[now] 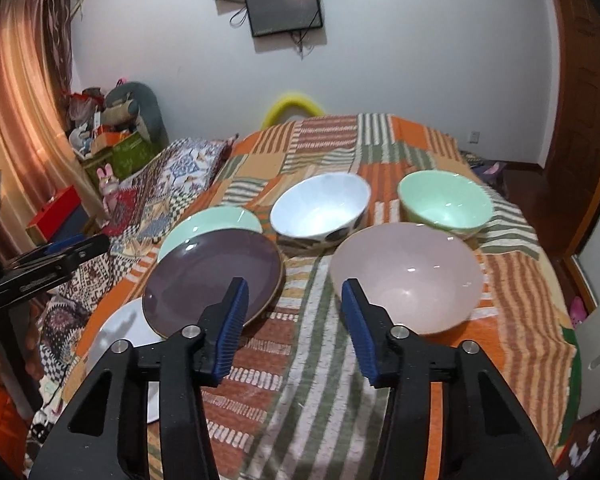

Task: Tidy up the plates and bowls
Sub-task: 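Move the left tool to the dark purple plate and grip its rim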

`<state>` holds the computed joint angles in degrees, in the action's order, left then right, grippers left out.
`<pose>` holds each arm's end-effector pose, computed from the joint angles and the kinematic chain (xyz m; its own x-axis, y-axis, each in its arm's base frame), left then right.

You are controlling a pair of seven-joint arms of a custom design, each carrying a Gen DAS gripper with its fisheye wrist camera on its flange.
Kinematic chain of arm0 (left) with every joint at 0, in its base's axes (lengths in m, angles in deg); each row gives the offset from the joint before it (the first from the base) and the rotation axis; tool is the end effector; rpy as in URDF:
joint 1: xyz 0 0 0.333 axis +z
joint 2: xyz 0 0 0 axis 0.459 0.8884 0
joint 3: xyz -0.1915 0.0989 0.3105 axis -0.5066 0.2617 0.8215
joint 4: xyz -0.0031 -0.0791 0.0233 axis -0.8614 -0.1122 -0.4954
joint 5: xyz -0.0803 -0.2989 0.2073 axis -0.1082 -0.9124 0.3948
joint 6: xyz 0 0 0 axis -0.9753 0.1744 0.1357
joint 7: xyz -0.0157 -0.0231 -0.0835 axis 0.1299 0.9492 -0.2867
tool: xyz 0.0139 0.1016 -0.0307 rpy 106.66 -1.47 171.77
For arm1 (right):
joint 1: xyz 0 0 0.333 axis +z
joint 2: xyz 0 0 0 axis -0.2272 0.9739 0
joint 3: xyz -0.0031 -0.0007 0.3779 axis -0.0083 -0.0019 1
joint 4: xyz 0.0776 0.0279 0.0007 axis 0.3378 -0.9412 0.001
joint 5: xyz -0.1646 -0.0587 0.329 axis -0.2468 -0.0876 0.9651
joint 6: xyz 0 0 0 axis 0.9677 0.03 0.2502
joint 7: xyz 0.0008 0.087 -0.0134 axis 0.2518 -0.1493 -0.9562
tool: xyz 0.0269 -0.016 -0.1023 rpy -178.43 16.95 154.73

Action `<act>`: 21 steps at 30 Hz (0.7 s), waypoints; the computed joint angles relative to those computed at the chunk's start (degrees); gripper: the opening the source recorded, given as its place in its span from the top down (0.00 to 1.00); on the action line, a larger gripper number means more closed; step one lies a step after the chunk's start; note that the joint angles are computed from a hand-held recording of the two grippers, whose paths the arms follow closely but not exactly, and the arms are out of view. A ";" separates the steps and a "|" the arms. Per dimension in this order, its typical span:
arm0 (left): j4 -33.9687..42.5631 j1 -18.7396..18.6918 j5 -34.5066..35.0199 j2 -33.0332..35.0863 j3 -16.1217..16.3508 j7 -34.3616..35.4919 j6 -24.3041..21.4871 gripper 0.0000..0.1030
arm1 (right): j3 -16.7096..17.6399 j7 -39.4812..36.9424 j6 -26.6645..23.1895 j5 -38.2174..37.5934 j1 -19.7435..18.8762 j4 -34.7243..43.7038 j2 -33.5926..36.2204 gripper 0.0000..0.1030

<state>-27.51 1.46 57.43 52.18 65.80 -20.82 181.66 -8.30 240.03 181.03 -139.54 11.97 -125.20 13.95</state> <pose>0.6160 -0.2609 0.5090 -0.2096 -0.9726 0.1010 -0.6670 0.0666 -0.7421 0.5562 0.3054 0.4978 0.0381 -0.9898 -0.1375 -0.6243 0.0839 -0.7766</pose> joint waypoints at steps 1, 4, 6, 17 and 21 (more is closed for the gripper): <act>0.79 1.69 -1.17 0.79 -1.59 1.61 -0.79 0.46 | 0.56 -2.03 0.00 1.78 -0.42 0.84 0.89 0.58; 2.82 5.28 -4.81 2.95 -5.02 5.67 -2.74 0.51 | 1.19 -7.18 0.07 6.44 -0.72 2.46 2.90 0.59; 4.34 7.78 -7.97 4.42 -7.73 8.99 -4.08 0.52 | 2.06 -12.22 0.50 11.63 -1.38 3.34 4.48 0.63; 11.70 13.14 -21.15 11.34 -14.24 22.42 -9.49 0.67 | 5.03 -31.35 -1.97 32.84 -2.67 8.60 11.47 0.76; 13.58 13.12 -22.91 12.92 -14.48 25.09 -10.42 0.68 | 4.14 -35.00 -3.16 37.79 -1.73 9.82 12.63 0.77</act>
